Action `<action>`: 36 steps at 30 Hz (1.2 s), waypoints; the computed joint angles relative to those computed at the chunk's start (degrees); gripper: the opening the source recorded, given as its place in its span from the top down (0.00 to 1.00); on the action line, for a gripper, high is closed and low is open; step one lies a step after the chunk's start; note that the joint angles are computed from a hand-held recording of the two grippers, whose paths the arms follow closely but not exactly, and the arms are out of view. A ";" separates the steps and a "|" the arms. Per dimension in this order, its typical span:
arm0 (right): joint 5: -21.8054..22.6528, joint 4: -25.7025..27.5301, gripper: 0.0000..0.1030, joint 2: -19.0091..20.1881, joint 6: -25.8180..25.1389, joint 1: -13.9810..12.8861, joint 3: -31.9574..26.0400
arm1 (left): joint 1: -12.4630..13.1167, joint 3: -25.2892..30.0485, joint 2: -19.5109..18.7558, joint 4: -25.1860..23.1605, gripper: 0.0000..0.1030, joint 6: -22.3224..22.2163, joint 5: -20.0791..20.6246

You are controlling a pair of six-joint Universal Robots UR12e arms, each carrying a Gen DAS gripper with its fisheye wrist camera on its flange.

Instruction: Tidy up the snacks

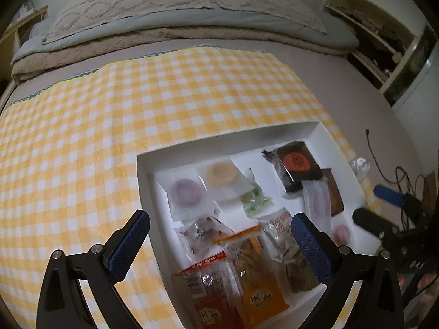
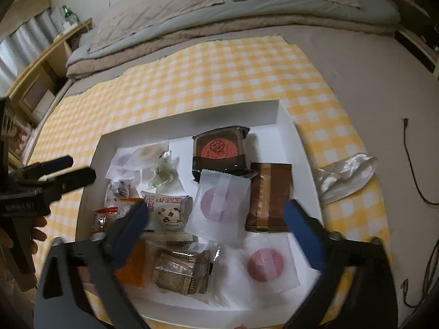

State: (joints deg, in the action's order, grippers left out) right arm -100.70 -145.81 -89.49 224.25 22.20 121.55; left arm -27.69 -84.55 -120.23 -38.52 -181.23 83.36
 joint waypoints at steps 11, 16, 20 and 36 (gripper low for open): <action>7.25 4.18 0.60 -0.57 1.49 -2.21 0.15 | 0.49 -1.27 1.71 0.67 0.00 0.41 -2.02; 10.03 6.41 0.68 2.43 1.79 -3.17 -0.50 | 0.91 -1.27 1.78 0.78 0.00 -0.04 -2.86; 9.69 6.40 0.69 4.19 2.66 -3.85 -0.75 | 1.04 -0.98 1.56 0.86 0.00 -0.72 -3.08; 6.36 6.15 0.68 2.16 1.95 -1.14 -2.32 | 0.91 -3.22 3.87 2.87 0.00 -2.09 -1.78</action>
State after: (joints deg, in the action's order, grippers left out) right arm -94.33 -139.66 -87.33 226.20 21.06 119.22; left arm -26.78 -87.77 -116.36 -35.65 -183.32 81.58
